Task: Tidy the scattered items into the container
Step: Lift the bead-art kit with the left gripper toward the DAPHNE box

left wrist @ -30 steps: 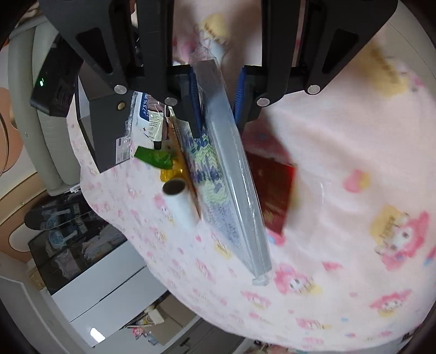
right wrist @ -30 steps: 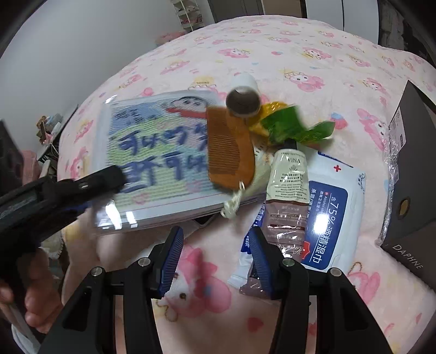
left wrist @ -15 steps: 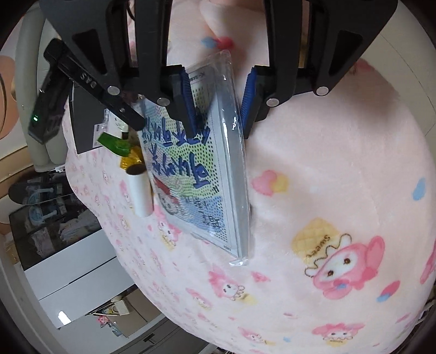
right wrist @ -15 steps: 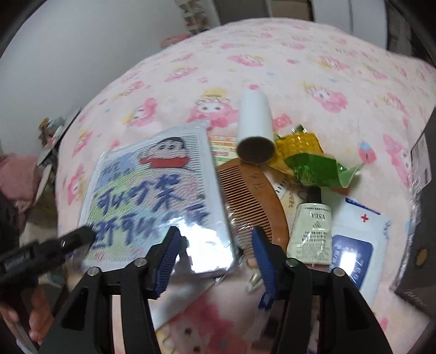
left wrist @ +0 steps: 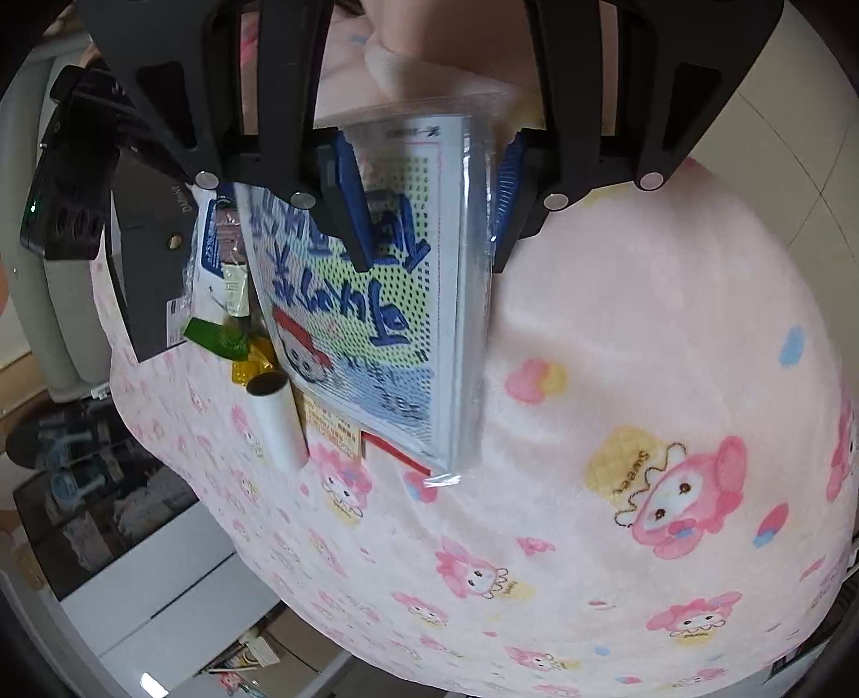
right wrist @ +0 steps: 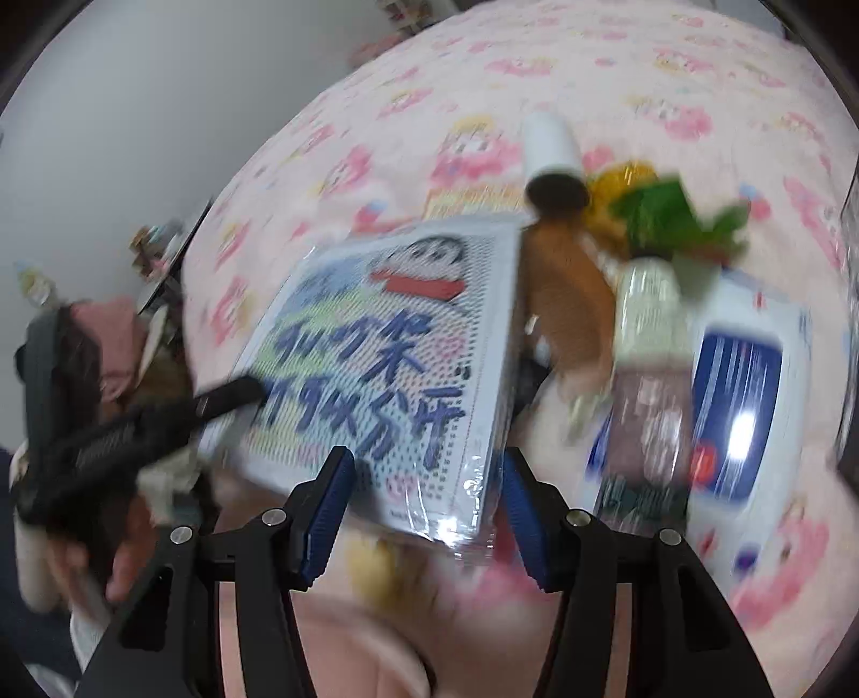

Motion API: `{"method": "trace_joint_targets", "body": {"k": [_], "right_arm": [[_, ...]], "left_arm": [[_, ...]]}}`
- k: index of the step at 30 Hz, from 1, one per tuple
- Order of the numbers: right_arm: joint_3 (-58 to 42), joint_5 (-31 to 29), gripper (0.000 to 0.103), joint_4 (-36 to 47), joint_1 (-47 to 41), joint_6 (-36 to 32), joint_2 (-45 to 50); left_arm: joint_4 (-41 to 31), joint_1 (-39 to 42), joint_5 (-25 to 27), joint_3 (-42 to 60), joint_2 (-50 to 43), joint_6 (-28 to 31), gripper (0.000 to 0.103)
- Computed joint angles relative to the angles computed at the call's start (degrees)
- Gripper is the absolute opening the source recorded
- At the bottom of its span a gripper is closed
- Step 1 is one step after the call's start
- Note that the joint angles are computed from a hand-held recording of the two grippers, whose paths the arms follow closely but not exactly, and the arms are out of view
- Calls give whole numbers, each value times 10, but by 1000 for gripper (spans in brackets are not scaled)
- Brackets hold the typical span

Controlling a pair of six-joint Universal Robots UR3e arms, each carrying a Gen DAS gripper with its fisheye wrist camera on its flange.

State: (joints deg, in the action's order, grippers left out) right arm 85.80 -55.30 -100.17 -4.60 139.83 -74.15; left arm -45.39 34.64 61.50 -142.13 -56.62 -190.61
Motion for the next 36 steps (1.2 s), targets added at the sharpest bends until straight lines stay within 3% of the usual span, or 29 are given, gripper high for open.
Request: {"method": "trace_joint_targets", "body": {"k": [4, 7, 11, 15, 19, 28, 34, 36], "right_arm": [[0, -1, 52, -82, 25, 65, 39], [-25, 7, 55, -124, 39, 117, 81], [-25, 13, 53, -117, 35, 110, 66], [22, 33, 51, -88, 1, 76, -11], [50, 62, 50, -16, -60, 16, -98], [3, 132, 50, 169, -254, -112, -185], [-48, 148, 50, 213, -366, -162, -172], [-83, 157, 50, 237, -395, -174, -139]], "left_arm": [[91, -1, -6, 11, -114, 0, 49], [91, -17, 8, 42, -152, -5, 49], [34, -37, 22, 51, -89, -7, 49], [-51, -51, 11, 60, 12, -10, 49], [-67, -133, 45, 122, 24, -50, 49], [39, -401, 160, 330, -186, -159, 49], [33, -478, 133, 510, -363, -178, 49], [6, -511, 152, 602, -428, -173, 49]]}}
